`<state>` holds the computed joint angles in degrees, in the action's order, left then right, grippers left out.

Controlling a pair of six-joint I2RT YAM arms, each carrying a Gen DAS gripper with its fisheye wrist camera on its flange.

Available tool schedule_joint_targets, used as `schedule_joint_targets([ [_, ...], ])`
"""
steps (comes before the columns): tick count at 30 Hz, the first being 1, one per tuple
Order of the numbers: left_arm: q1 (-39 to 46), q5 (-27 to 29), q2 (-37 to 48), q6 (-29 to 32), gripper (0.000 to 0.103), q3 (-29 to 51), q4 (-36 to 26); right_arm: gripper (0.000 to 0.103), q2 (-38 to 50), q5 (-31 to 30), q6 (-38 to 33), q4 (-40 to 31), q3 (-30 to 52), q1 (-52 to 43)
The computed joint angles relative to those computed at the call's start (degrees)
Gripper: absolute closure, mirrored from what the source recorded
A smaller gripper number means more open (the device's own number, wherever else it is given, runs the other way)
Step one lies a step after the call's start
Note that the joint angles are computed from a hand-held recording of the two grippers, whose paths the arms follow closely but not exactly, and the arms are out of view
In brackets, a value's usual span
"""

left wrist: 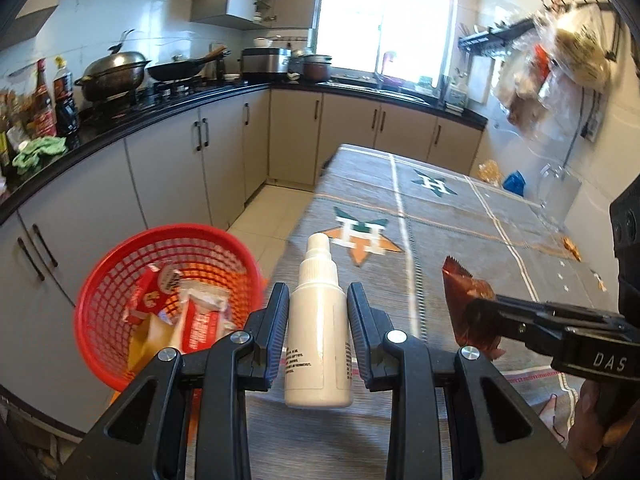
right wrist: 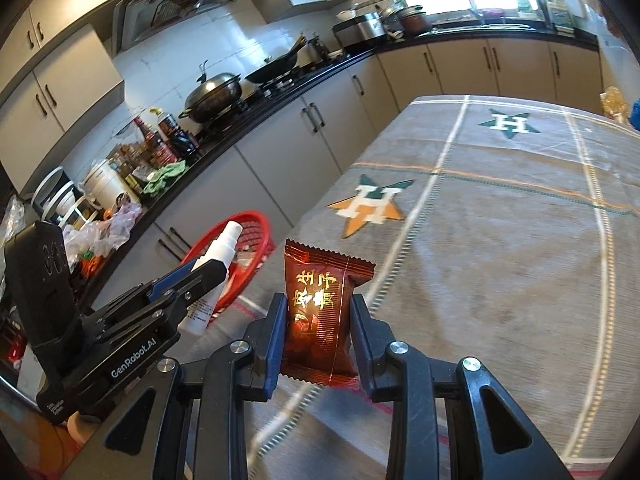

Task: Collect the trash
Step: 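Lift the spray bottle and snack wrapper and carry them to the red basket, then open both grippers over the red basket to drop the bottle and wrapper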

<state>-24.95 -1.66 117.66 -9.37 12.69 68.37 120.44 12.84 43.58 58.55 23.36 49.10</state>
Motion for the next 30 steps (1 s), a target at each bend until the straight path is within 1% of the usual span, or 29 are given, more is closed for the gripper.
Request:
schedule_joint_targets([
  [8, 11.92, 7.36, 2.17, 2.52, 0.074, -0.28, 2.02, 0.069, 0.4, -1.03, -1.66, -10.79, 10.39, 2.03],
  [13, 19.83, 12.0, 3.14, 5.02, 0.074, 0.15, 2.23, 0.069, 2.0, -2.72, -1.9, -14.64, 15.89, 2.39],
  [19, 28.47, 16.78, 4.29, 7.18, 0.074, 2.35, -0.1, 0.069, 3.68, -3.66, -2.76, -19.17, 22.42, 3.05],
  [24, 32.76, 18.92, 6.19, 8.12, 0.074, 4.96, -2.44, 0.069, 6.24, -5.38, -3.25, -23.23, 29.12, 2.61],
  [30, 32.92, 18.45, 8.17, 8.53, 0.074, 6.88, -3.53, 0.069, 10.28, -6.67, -3.28, -27.53, 37.03, 2.03],
])
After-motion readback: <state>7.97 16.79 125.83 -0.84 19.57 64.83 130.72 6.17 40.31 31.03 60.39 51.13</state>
